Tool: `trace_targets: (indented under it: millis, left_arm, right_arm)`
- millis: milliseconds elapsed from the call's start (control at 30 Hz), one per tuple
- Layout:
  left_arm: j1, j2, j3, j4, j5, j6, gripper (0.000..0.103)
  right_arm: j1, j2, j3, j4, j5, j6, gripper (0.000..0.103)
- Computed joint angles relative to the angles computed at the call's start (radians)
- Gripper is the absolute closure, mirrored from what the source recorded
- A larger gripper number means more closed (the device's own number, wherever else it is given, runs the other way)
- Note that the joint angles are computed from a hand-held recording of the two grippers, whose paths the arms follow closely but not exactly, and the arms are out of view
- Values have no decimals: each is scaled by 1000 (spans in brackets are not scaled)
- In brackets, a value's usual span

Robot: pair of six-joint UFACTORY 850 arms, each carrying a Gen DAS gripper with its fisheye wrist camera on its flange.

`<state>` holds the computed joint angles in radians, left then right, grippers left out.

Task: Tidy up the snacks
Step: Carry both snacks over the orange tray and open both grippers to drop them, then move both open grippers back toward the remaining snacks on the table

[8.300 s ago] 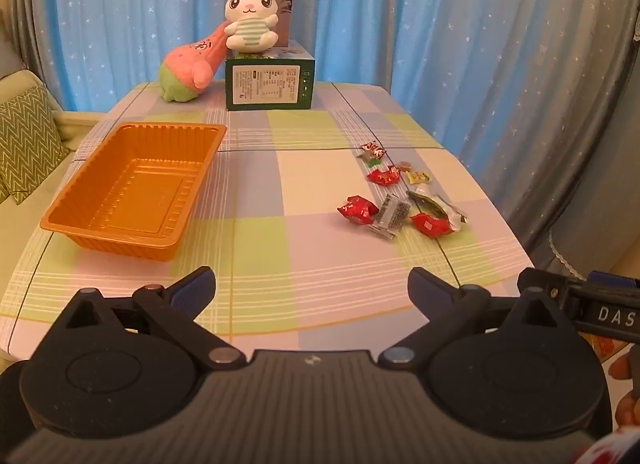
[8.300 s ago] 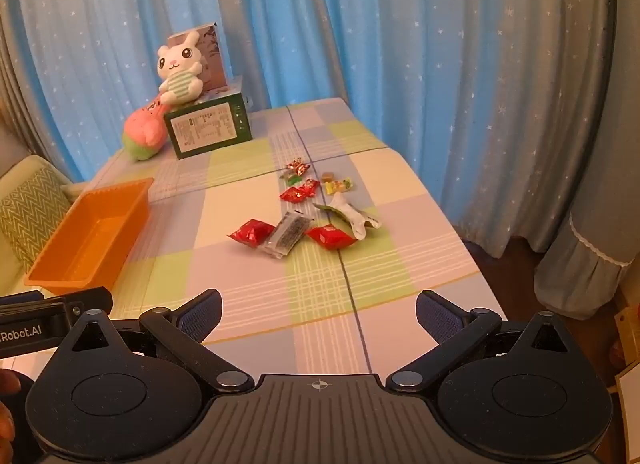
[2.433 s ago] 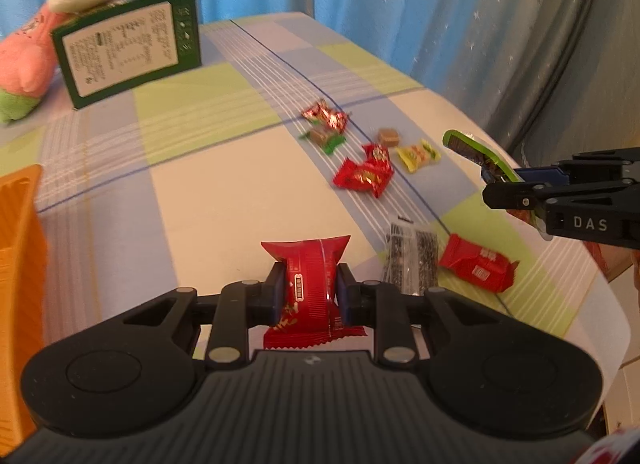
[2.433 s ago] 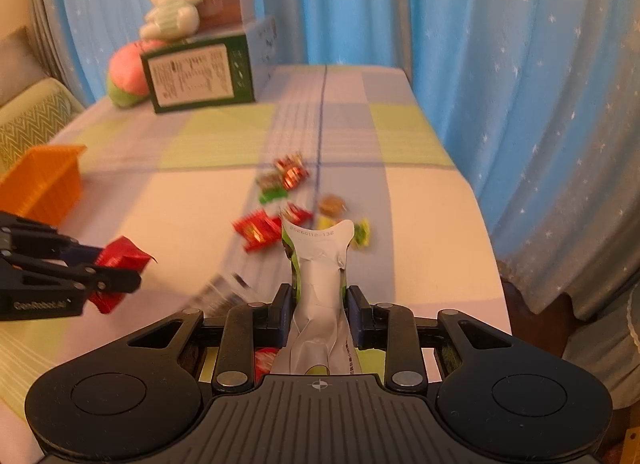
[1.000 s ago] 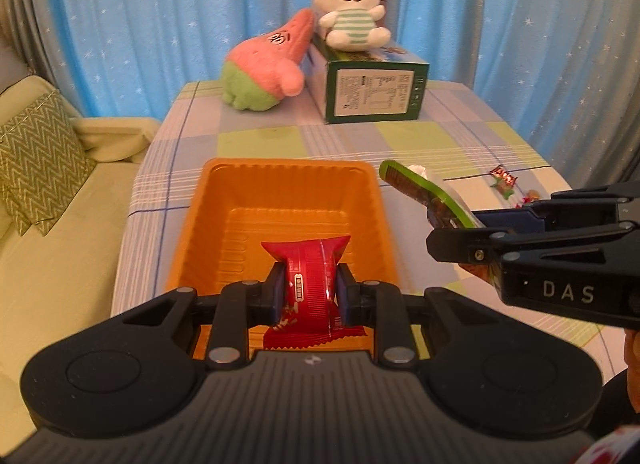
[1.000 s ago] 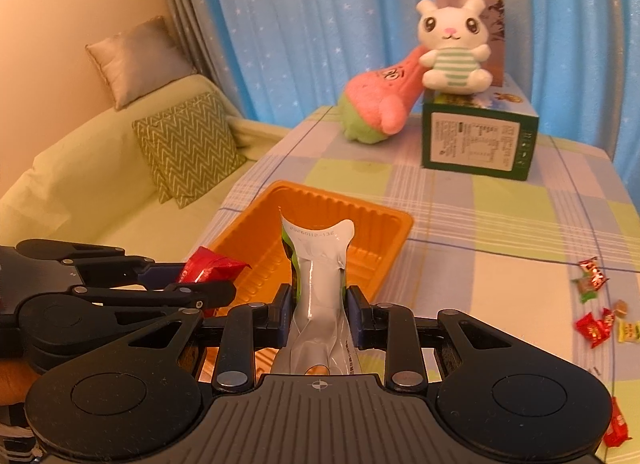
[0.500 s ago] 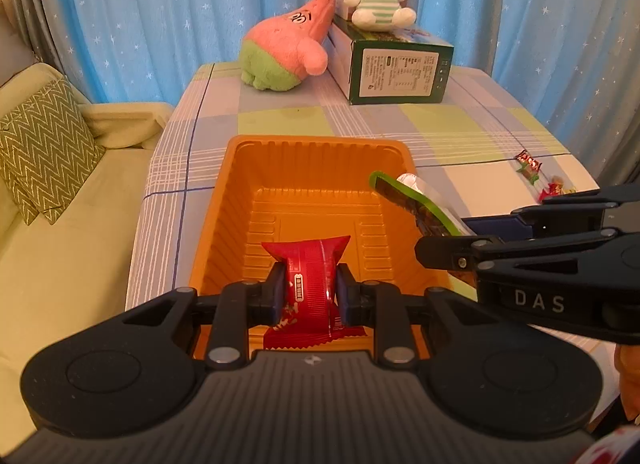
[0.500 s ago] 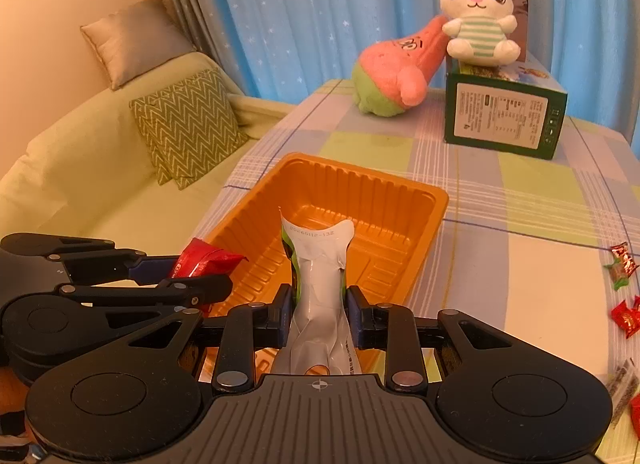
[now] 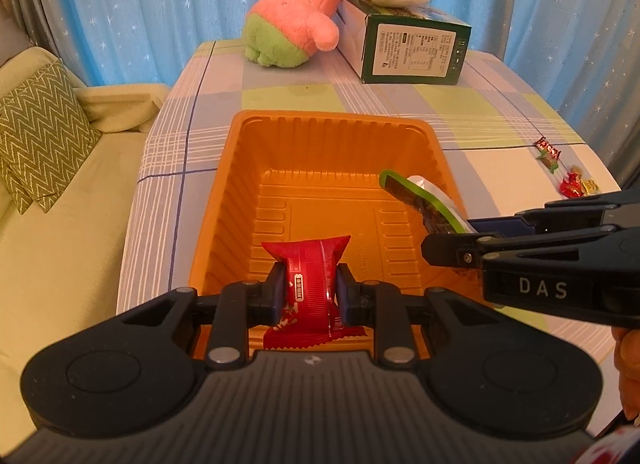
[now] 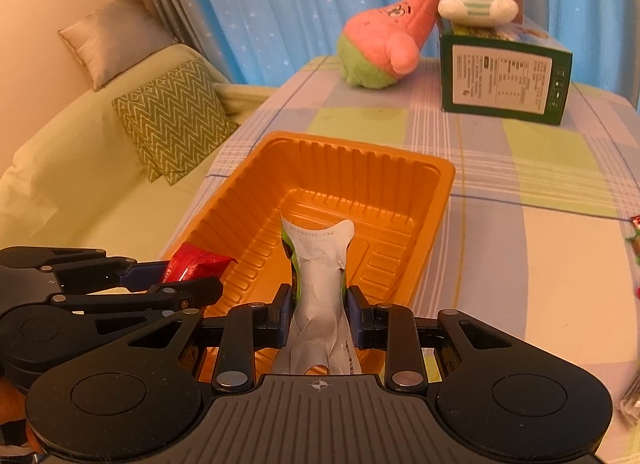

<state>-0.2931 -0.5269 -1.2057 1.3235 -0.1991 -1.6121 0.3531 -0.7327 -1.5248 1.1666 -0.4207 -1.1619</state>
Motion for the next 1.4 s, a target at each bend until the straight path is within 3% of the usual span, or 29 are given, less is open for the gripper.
trace_targets:
  millis: [333,433,600,967,1133,1400]
  left_arm:
    - [20,-49,-35,5,33,5,79]
    - [23,-57,-39,1,31,3,72]
    - [18,-41,-16,99,7,-86,72]
    - [17,-13,17,141,-2,-135,72]
    - [15,2,32,153,-9,-152,69]
    - [1,42,71,234,-20,-260,66]
  right_arm:
    - [7,-50,-44,-35,1,63,74]
    - [6,-61,-56,-42,-3,83,74]
    - [4,-67,-60,-31,-4,70,74]
    - [5,-62,-59,-24,-17,75,74]
    - [-8,-70,-69,48,-73,36,73]
    - [-28,-11,-2,168,-43,-56,71]
